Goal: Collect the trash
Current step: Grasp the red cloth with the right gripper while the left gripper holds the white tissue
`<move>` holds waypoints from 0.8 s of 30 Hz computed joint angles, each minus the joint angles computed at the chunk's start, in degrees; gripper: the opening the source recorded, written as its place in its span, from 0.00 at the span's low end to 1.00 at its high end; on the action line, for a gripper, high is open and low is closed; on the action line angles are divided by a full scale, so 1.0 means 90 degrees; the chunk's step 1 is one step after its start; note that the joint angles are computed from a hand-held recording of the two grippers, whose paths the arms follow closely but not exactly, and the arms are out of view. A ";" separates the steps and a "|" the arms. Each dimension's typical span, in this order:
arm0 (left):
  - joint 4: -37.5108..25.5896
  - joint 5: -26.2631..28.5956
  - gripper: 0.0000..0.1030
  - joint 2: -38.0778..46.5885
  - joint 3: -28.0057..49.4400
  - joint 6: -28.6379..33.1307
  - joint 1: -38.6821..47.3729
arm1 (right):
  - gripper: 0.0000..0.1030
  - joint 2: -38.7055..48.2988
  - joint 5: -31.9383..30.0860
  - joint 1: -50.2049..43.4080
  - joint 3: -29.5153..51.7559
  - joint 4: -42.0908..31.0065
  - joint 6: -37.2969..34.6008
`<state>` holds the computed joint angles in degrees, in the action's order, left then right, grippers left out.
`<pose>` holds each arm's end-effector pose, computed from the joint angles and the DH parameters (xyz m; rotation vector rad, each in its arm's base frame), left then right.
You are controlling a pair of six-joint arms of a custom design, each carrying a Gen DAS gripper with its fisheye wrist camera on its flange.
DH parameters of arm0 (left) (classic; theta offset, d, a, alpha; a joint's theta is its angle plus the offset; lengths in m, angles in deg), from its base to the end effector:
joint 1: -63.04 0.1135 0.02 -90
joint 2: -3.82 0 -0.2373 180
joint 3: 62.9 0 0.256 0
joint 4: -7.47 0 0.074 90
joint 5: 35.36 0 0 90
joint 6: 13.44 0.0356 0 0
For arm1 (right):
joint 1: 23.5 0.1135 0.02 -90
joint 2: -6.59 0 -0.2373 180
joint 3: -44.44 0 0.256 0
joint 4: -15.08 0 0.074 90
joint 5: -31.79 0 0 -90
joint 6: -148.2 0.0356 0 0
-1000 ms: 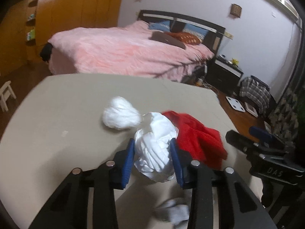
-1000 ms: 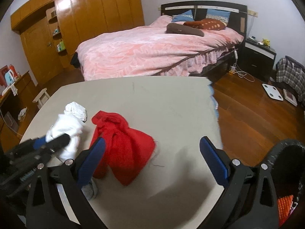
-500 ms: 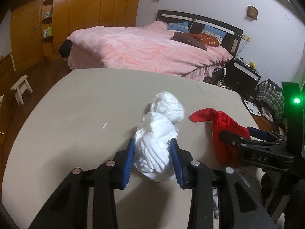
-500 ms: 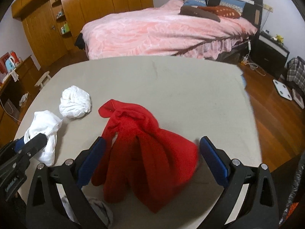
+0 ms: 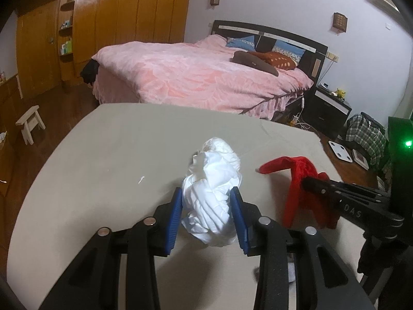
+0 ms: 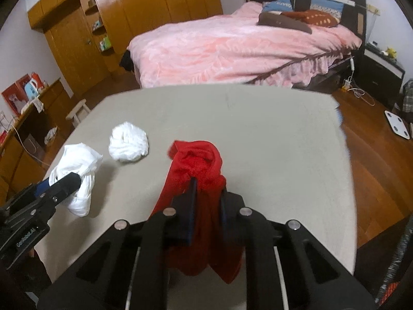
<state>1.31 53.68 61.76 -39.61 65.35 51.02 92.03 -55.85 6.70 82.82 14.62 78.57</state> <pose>0.1836 -0.0385 0.0974 0.0074 2.2904 -0.1923 0.2164 0.1242 0.0818 -0.1889 2.4233 0.3582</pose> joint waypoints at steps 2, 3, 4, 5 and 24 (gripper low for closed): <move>-0.0302 -0.0117 0.36 -0.0357 0.0011 -0.0089 -0.0189 | 0.14 -0.0303 -0.0025 -0.0093 -0.0092 -0.0120 -0.0009; -0.0405 -0.0193 0.36 -0.0458 0.0024 -0.0126 -0.0278 | 0.14 -0.0572 -0.0017 -0.0140 -0.0198 -0.0214 -0.0016; -0.0536 -0.0286 0.36 -0.0571 0.0050 -0.0161 -0.0382 | 0.14 -0.0834 -0.0031 -0.0213 -0.0283 -0.0329 -0.0047; -0.0702 -0.0379 0.36 -0.0736 0.0072 -0.0219 -0.0510 | 0.14 -0.1064 -0.0027 -0.0244 -0.0365 -0.0426 -0.0051; -0.3526 -0.2377 0.36 -0.3028 0.0901 -0.1449 -0.3295 | 0.15 -0.7166 0.0341 -0.0212 -0.0952 -0.4913 0.0090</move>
<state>-30.42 32.29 34.51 -31.50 52.32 21.36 27.54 -52.78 4.80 74.26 -29.60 79.38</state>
